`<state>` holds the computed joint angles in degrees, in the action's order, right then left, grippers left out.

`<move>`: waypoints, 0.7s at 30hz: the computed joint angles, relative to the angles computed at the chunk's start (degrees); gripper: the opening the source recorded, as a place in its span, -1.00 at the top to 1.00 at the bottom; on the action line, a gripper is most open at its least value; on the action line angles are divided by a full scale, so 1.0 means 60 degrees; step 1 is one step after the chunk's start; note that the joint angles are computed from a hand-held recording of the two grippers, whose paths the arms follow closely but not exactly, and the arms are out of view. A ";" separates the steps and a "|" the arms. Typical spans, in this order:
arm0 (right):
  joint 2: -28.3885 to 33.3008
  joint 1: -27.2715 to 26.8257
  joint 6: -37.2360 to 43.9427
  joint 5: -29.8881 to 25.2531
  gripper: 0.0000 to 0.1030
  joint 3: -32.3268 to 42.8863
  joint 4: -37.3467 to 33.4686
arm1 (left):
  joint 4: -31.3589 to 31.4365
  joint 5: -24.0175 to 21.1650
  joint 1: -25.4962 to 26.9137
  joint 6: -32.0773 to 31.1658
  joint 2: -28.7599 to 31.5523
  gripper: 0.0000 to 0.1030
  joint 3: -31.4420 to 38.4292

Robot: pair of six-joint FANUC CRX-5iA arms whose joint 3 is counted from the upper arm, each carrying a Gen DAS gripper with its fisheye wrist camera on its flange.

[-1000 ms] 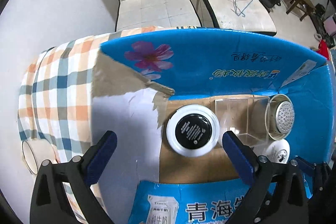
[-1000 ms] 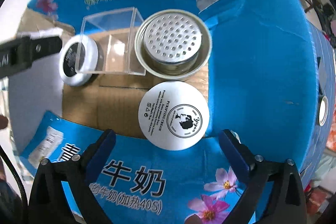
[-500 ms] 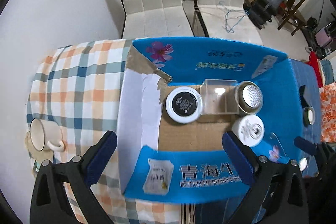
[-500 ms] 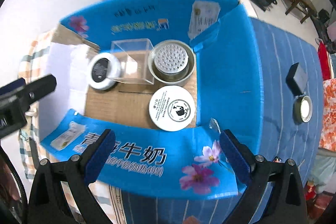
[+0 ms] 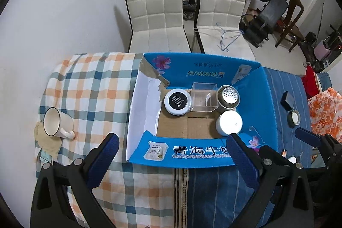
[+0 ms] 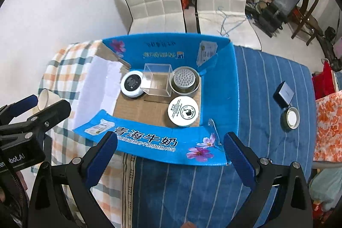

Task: Organize rigid objects
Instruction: 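Lift both tools away from the carton, then grasp the grey charger with the left tool while the right tool grasps the silver tin lid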

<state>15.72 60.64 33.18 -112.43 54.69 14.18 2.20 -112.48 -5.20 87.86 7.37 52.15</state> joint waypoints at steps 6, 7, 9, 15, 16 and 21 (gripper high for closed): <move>-0.0417 0.0127 -0.0122 0.0364 -0.97 -0.0275 -0.0019 | -0.0106 -0.0223 -0.0344 0.0214 0.0114 -0.99 0.0545; -0.0543 0.0138 -0.0176 0.0449 -0.97 -0.0423 -0.0012 | -0.0119 -0.0229 -0.0403 0.0246 0.0130 -1.00 0.0598; -0.0864 0.0119 -0.0343 0.0632 -0.97 -0.0810 -0.0040 | -0.0155 -0.0290 -0.0627 0.0373 0.0248 -0.99 0.0874; -0.1950 -0.0052 -0.0798 0.0663 -0.97 -0.2006 0.0176 | -0.0083 -0.0491 -0.1647 0.0942 0.1061 -1.00 0.2096; -0.2237 -0.0127 -0.0926 0.0595 -0.97 -0.2347 0.0227 | -0.0130 -0.0498 -0.1882 0.1014 0.1217 -1.00 0.2300; -0.3844 -0.0557 -0.1832 0.0089 -0.97 -0.4432 0.0289 | -0.0455 -0.0194 -0.3309 0.1393 0.1689 -1.00 0.2359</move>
<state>-7.34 57.30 22.19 -111.90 28.10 15.92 -0.53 -113.64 -25.05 96.22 17.50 66.30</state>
